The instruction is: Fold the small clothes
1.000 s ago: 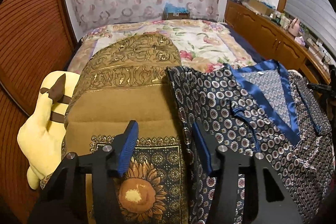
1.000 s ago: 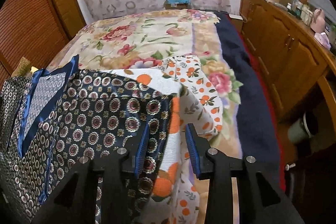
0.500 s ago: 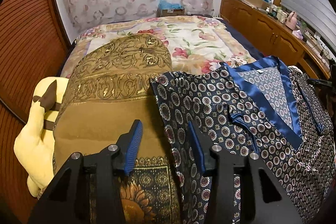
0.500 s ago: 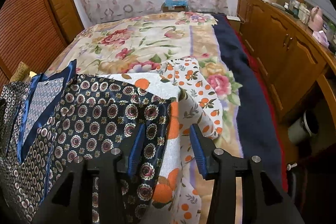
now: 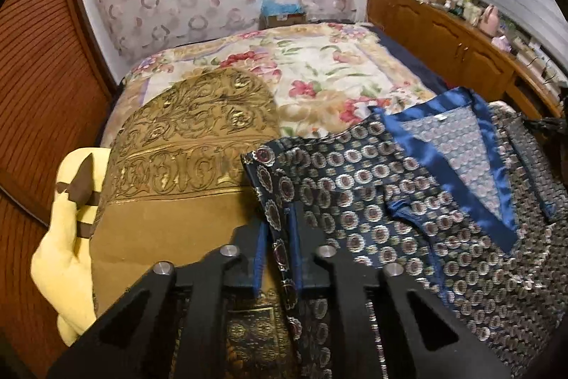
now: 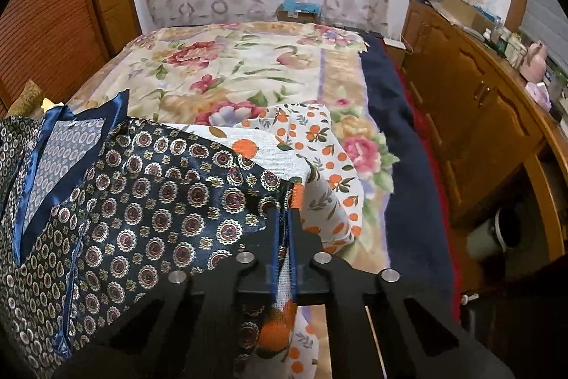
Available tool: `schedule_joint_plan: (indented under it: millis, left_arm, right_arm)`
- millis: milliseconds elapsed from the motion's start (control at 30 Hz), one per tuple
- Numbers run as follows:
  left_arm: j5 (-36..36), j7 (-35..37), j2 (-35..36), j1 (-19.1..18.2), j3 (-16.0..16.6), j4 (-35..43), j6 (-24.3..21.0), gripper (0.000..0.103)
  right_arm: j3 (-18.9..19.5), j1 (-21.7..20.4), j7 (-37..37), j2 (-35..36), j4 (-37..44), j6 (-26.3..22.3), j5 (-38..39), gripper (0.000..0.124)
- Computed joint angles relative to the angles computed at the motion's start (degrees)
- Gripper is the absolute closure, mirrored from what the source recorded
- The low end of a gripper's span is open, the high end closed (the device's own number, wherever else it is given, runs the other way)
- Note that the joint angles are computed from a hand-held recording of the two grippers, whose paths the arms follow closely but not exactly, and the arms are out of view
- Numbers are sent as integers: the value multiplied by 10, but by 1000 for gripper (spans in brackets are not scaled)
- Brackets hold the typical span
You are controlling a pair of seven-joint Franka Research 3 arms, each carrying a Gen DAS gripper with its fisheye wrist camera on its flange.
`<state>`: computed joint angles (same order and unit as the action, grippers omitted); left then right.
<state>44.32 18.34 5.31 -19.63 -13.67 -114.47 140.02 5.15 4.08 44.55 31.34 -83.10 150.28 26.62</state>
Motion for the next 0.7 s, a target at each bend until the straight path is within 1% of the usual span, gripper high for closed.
schedule_joint_plan:
  millis: [33,67,100,133,200,233,267,333,400,467,500,567,667,700]
  left_arm:
    - [-5,0,-6,1,-1,-6,20,101]
    - [11,-12,-10,-4,-3,-7,17,101]
    - [25,-22,-13,-7,-5,-5,10,101]
    - [37,-30,-18,-11,-8,-5,7,101]
    - [68,-64,-37,-18,-15,-13,10,101]
    - [82,-79,-47,-21,-20,-18,9,101]
    - [98,-99,-59,-24,-26,-23,5,101]
    - [122,-131,-84,-28,-38,-38,2,101]
    - [143,-159,-113,-31,-54,-56,-13,101]
    - [153,-180,-139,-32,-66,-76,-18,101]
    - [156,-191,-154,-32,-74,-89,-23,101]
    - [157,-217,-187,-36,-92,-120,-34,101]
    - [145,-250,-232,-45,-117,-169,-43,101]
    - [139,-260,-243,-49,-128,-182,-52,101]
  right_arm:
    - [6,-3,-9,-7,-9,6,6,123]
    - [2,3,-13,-17,-30,41,4,123]
    - [-9,16,1,-26,-46,68,-8,123]
    - [-10,18,8,-33,-56,79,-9,123]
    - [18,-1,-20,-60,-90,108,23,123]
    - [26,-7,-34,-71,-102,117,37,123]
    - [44,-20,-61,-89,-120,121,65,123]
    - [65,-37,-111,-121,-152,131,120,123]
    - [92,-60,-193,-165,-193,133,207,123]
    - [108,-78,-280,-212,-236,124,301,123]
    - [112,-85,-333,-242,-263,121,363,123]
    - [102,-89,-408,-295,-313,93,447,123]
    - [70,-78,-472,-365,-387,57,523,123]
    - [57,-74,-491,-389,-416,45,542,123]
